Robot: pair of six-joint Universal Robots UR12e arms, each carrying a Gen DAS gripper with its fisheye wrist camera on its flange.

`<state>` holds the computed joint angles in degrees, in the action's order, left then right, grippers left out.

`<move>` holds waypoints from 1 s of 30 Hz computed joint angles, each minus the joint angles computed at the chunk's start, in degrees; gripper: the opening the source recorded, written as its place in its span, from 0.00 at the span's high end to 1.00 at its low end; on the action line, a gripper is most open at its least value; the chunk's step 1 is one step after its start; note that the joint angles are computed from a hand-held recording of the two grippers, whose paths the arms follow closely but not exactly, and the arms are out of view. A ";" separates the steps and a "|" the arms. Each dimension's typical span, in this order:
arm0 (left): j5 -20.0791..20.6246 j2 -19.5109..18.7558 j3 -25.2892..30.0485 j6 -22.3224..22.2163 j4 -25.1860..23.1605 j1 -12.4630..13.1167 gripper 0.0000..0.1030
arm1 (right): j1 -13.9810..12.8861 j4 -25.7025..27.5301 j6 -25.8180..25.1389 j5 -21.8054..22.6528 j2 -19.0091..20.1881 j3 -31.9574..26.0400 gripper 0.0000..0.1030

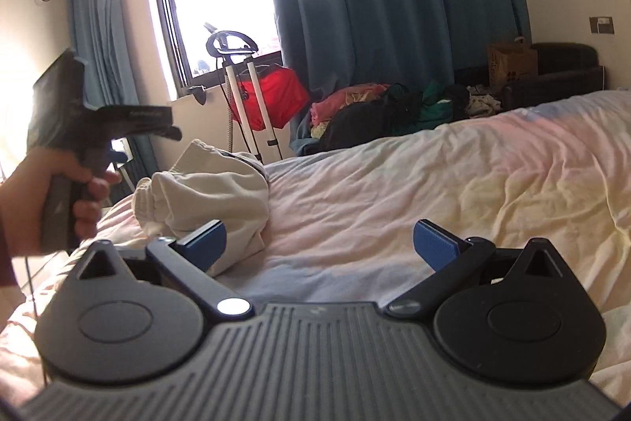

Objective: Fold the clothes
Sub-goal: 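Grasp the cream sweatpants' cuff with the left gripper and lift it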

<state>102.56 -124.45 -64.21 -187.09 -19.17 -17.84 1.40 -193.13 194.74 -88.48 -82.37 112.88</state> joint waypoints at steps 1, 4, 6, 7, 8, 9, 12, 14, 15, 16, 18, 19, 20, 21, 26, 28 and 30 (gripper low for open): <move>1.75 -2.66 4.50 0.52 -3.34 -0.27 0.00 | -0.03 -0.33 -0.43 0.24 0.59 0.02 0.00; 7.49 -10.42 18.08 -1.00 -15.31 -1.00 0.05 | 0.57 -0.35 -3.13 -3.07 2.44 -0.53 0.00; 9.66 -14.57 25.67 -4.78 -24.39 -1.16 0.11 | 1.34 -2.49 -4.54 -8.24 3.98 -0.64 0.00; 10.09 -15.98 28.10 -7.48 -27.00 -1.06 0.16 | 1.64 -3.40 -5.12 -10.55 4.72 -0.72 0.00; 10.41 -17.37 30.43 -10.12 -29.29 -0.94 0.18 | 1.34 -2.70 -4.49 -10.86 4.94 -0.59 0.00; 11.40 -17.71 30.76 -10.36 -29.17 -0.99 0.20 | 1.04 -1.95 -3.79 -11.09 5.15 -0.51 0.00; 14.40 -18.33 30.59 -9.83 -26.95 -1.09 0.43 | 0.65 -0.94 -1.84 -11.80 5.62 -0.70 0.00; 16.28 -17.84 29.10 -4.29 -25.07 -1.62 0.60 | 1.02 -2.38 -2.08 -14.16 6.13 -0.86 0.00; 16.72 -16.48 26.40 -1.16 -22.26 -1.93 0.61 | 1.20 -3.13 -2.25 -15.38 6.37 -0.93 0.00; 16.87 -14.95 23.30 1.13 -18.59 -2.26 0.65 | 1.45 -4.10 -2.65 -16.87 6.37 -0.87 0.00; 17.10 -11.40 16.45 6.38 -10.21 -3.15 0.71 | 1.87 -6.01 -3.20 -19.51 6.32 -0.68 0.00; 17.08 -9.83 13.47 9.04 -6.26 -3.60 0.73 | 2.06 -6.96 -3.39 -20.71 6.28 -0.56 0.00; 16.68 -7.74 9.89 11.40 -2.68 -4.06 0.75 | 2.29 -7.96 -3.72 -22.03 6.28 -0.48 0.00; 16.37 -5.77 6.71 13.66 -0.06 -4.58 0.75 | 2.81 -9.14 -4.91 -24.18 6.47 -0.62 0.00; 12.86 4.60 -9.71 22.47 10.68 -6.92 0.83 | 3.86 -15.62 -9.09 -26.72 6.05 -0.15 0.00; 10.21 8.60 -15.88 22.68 12.42 -7.28 0.84 | 3.83 -17.28 -10.07 -25.56 5.32 0.52 0.00; 7.77 12.27 -21.75 22.14 13.90 -7.58 0.84 | 4.17 -18.42 -11.12 -26.03 4.52 1.43 0.00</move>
<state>110.33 -112.18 -85.96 -164.95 -5.28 -25.43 5.57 -211.55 183.63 -114.51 -77.86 114.31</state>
